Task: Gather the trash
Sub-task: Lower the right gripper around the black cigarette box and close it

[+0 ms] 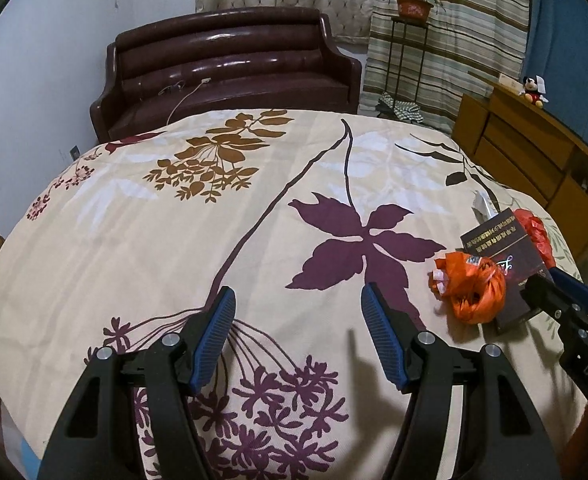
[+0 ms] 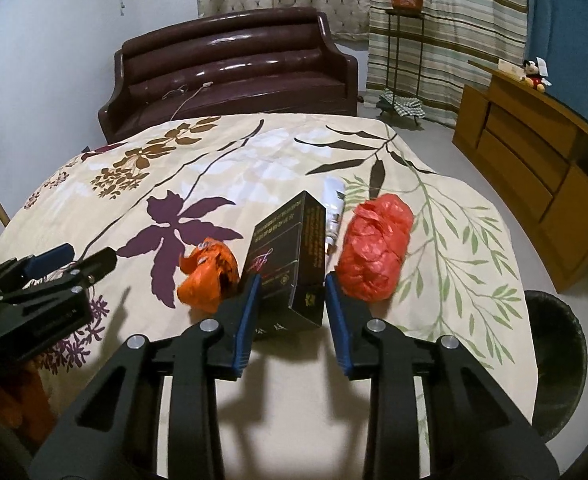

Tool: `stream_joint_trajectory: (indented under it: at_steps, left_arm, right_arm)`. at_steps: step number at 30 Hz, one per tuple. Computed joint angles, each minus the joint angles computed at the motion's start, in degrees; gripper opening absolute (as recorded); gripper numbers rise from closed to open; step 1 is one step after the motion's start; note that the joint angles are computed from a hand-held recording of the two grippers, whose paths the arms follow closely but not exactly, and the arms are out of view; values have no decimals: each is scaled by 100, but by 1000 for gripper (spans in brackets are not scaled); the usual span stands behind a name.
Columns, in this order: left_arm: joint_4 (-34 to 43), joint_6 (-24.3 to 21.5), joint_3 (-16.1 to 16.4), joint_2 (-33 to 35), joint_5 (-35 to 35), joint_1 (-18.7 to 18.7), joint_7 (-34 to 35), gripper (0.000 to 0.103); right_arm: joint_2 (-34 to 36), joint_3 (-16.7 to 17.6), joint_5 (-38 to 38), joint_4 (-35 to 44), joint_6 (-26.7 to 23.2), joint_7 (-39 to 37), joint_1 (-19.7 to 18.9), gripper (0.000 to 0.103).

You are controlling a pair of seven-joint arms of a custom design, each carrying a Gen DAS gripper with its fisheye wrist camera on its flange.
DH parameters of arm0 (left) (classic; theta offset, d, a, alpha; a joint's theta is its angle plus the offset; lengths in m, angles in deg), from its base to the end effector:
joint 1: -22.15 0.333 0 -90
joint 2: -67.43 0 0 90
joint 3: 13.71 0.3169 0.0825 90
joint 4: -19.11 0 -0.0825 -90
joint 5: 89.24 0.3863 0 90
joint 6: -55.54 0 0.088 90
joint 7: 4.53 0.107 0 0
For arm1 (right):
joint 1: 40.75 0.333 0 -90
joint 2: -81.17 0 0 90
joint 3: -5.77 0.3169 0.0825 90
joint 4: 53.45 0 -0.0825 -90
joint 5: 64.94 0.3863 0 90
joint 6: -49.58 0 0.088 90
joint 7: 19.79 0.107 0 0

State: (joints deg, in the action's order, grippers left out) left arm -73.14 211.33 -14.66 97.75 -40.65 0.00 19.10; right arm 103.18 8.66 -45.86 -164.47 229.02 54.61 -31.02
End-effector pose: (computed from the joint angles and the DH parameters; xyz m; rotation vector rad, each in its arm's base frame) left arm 0.6586 -0.3084 0.3751 -1.8368 1.7029 -0.7027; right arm 0.6595 0.1151 0.3788 -1.8294 1.5750 -0.6032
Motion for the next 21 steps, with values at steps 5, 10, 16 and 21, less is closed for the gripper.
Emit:
stream_joint_trajectory:
  at_steps: [5, 10, 16, 21]
  left_arm:
    - [-20, 62, 32, -12, 4, 32, -42, 64]
    - [-58, 100, 36, -25, -13, 79, -58, 64]
    - [-105, 158, 10, -22, -113, 135, 5, 64]
    - [-118, 187, 35, -21, -130, 121, 18, 64]
  right_arm:
    - [56, -59, -75, 109, -40, 9, 109, 32]
    - [175, -114, -108, 283, -171, 85, 190, 33]
    - [318, -91, -94, 497, -396, 200, 154, 40]
    - [409, -245, -210, 638, -563, 407, 268, 47]
